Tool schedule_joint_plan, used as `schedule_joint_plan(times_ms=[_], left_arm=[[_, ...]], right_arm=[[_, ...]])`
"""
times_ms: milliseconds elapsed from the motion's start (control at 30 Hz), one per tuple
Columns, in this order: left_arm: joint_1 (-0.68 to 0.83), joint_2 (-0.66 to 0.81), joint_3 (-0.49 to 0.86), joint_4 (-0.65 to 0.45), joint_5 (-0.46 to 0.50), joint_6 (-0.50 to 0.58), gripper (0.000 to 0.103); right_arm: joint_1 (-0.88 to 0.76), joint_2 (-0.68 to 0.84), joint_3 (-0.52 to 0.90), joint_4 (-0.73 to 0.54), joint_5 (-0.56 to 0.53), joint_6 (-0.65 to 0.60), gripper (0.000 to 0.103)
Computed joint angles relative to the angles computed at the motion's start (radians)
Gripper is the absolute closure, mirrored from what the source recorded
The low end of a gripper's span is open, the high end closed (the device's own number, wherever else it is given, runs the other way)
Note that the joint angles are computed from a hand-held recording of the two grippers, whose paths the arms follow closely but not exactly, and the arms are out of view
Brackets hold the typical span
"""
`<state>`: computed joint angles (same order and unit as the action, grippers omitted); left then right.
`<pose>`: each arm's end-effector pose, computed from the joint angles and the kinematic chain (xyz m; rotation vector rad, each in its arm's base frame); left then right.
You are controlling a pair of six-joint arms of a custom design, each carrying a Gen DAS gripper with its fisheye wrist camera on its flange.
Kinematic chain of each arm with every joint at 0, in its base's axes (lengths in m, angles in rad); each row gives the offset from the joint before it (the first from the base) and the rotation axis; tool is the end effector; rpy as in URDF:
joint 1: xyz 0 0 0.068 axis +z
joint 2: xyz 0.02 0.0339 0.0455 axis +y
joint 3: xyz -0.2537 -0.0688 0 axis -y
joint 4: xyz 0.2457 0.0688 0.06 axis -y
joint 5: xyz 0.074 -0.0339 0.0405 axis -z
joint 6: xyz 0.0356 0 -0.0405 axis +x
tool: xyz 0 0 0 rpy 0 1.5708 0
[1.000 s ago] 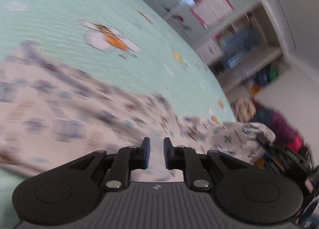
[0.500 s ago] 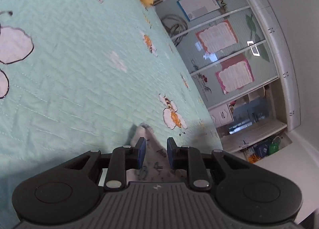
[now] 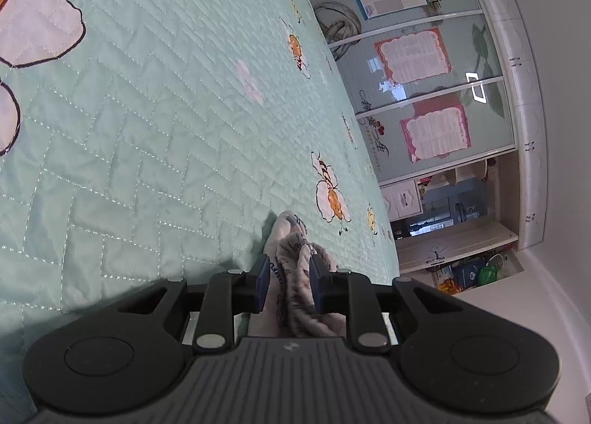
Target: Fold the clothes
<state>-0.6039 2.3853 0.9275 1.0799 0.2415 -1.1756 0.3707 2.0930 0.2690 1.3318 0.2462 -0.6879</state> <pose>0.3185 -0.2300 0.0102 -0.4483 2.1709 -1.3341 0.2257 0.0784 0.0292 -0.9136 1.8655 -0.4489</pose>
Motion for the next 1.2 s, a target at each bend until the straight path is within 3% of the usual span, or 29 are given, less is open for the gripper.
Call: schedule_joint_plan(times_ms=[33,200,267,400,433,533,567,633,667,867,1000,1200], left_arm=[[0.001,-0.001,0.006,-0.011,0.002,0.010,0.081],[0.001,-0.004,0.028,-0.051,0.000,0.047,0.081],[-0.002,-0.004,0.023,-0.031,-0.016,0.050,0.081],[-0.009,0.000,0.024,0.009,-0.041,0.065,0.081],[-0.012,-0.001,0.038,-0.011,-0.043,0.070,0.081],[-0.023,-0.003,0.069,-0.073,-0.055,0.093,0.081],[-0.024,-0.003,0.080,-0.088,-0.056,0.101,0.081],[-0.029,-0.007,0.093,-0.112,-0.069,0.133,0.081],[-0.031,-0.009,0.099,-0.124,-0.075,0.150,0.081],[-0.034,0.008,0.141,-0.178,-0.085,0.212,0.084],[-0.019,0.031,0.151,-0.168,-0.055,0.207,0.084],[-0.001,0.042,0.138,-0.149,0.009,0.230,0.084]], right_arm=[[0.000,-0.001,-0.011,0.003,-0.009,-0.004,0.077],[-0.015,-0.024,-0.116,0.105,-0.081,0.032,0.055],[-0.037,-0.057,-0.141,0.104,-0.108,0.079,0.054],[-0.139,-0.313,-0.148,-0.161,-0.221,0.283,0.055],[-0.170,-0.384,-0.120,-0.274,-0.251,0.341,0.055],[-0.235,-0.469,-0.039,-0.460,-0.314,0.463,0.057],[-0.232,-0.460,0.010,-0.515,-0.300,0.470,0.057],[-0.221,-0.429,0.109,-0.615,-0.266,0.474,0.073],[-0.216,-0.415,0.150,-0.664,-0.260,0.474,0.075],[-0.204,-0.309,0.473,-1.063,-0.260,0.440,0.079],[-0.177,-0.253,0.562,-1.147,-0.205,0.400,0.079],[-0.182,-0.198,0.679,-1.292,-0.215,0.385,0.079]])
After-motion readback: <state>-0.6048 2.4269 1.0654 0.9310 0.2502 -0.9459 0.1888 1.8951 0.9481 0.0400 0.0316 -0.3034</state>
